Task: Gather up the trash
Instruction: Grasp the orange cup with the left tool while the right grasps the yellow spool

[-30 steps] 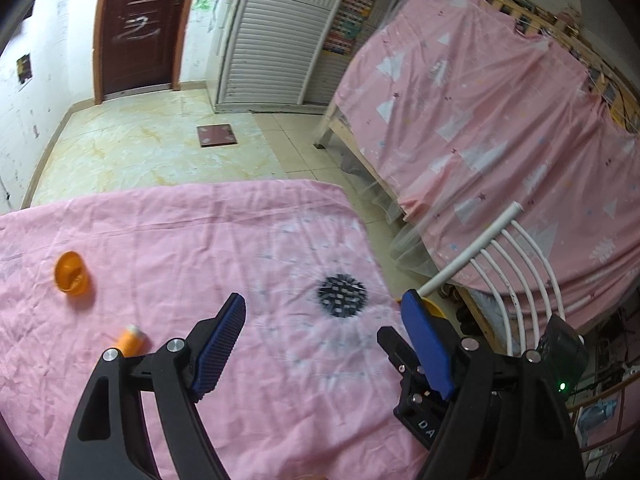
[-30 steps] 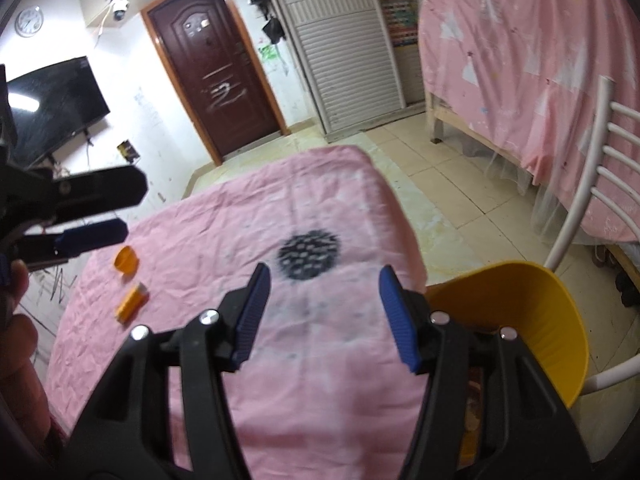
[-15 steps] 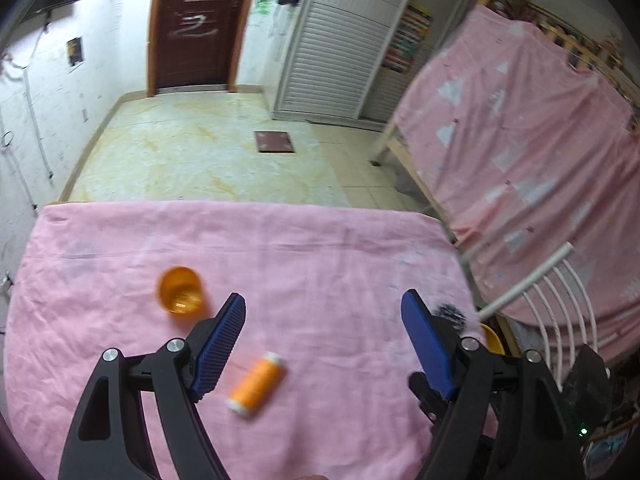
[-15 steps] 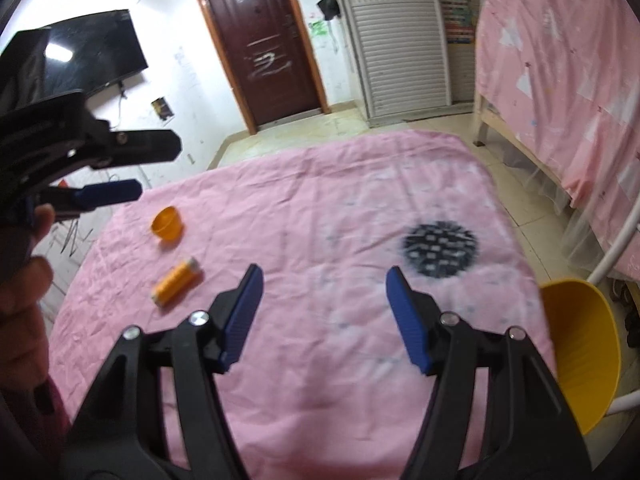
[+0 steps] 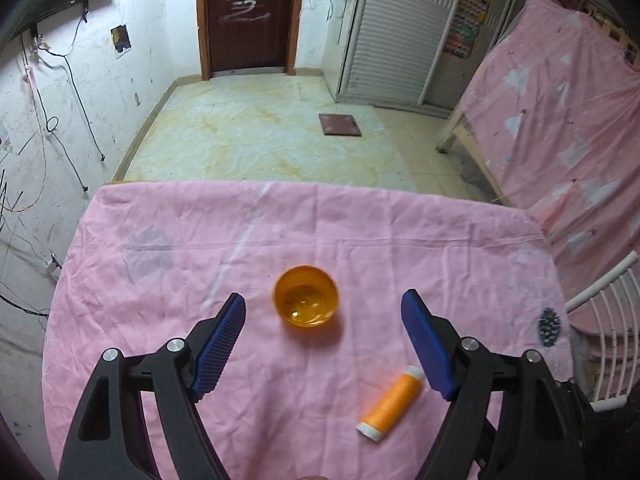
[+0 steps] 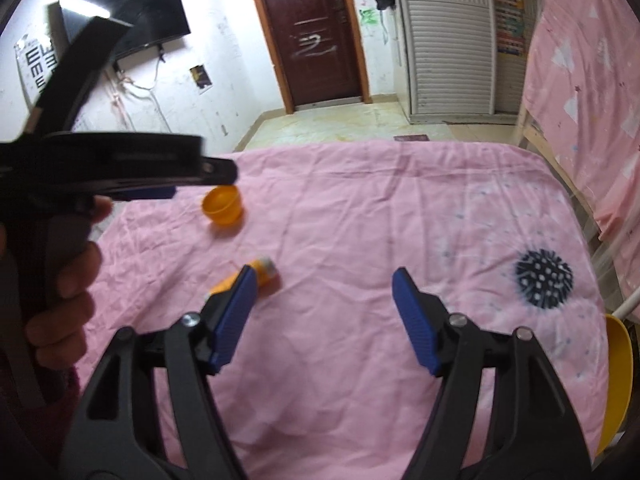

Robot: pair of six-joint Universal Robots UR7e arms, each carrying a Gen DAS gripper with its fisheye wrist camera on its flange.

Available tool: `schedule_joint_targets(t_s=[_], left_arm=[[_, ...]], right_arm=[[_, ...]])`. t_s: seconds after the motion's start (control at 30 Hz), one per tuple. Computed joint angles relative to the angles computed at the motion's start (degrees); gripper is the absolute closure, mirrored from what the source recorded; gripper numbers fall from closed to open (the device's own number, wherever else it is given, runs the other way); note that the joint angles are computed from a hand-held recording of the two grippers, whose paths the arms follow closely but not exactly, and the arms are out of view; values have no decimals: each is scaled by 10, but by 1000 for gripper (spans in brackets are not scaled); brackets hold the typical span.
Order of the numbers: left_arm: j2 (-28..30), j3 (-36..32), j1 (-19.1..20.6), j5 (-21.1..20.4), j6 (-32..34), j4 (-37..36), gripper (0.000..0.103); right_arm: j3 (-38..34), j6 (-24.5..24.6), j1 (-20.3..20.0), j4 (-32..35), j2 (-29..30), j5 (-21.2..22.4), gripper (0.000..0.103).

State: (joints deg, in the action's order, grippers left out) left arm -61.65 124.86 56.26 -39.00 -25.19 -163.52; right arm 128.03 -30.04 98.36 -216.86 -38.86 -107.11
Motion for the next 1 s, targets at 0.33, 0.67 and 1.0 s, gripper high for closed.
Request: schedule_joint_targets(t_s=[0.33,0.67,1.0], left_arm=[[14,-22,32,-10,2,23,30],[29,-33,43,-14,19,20,46],[39,-37,41,-4,36,4,69]], right_arm=[[-13,-14,19,37,14,3,29],[-24,-17,25,70,19,7,28],[-50,-12,38,110,31,-1,28]])
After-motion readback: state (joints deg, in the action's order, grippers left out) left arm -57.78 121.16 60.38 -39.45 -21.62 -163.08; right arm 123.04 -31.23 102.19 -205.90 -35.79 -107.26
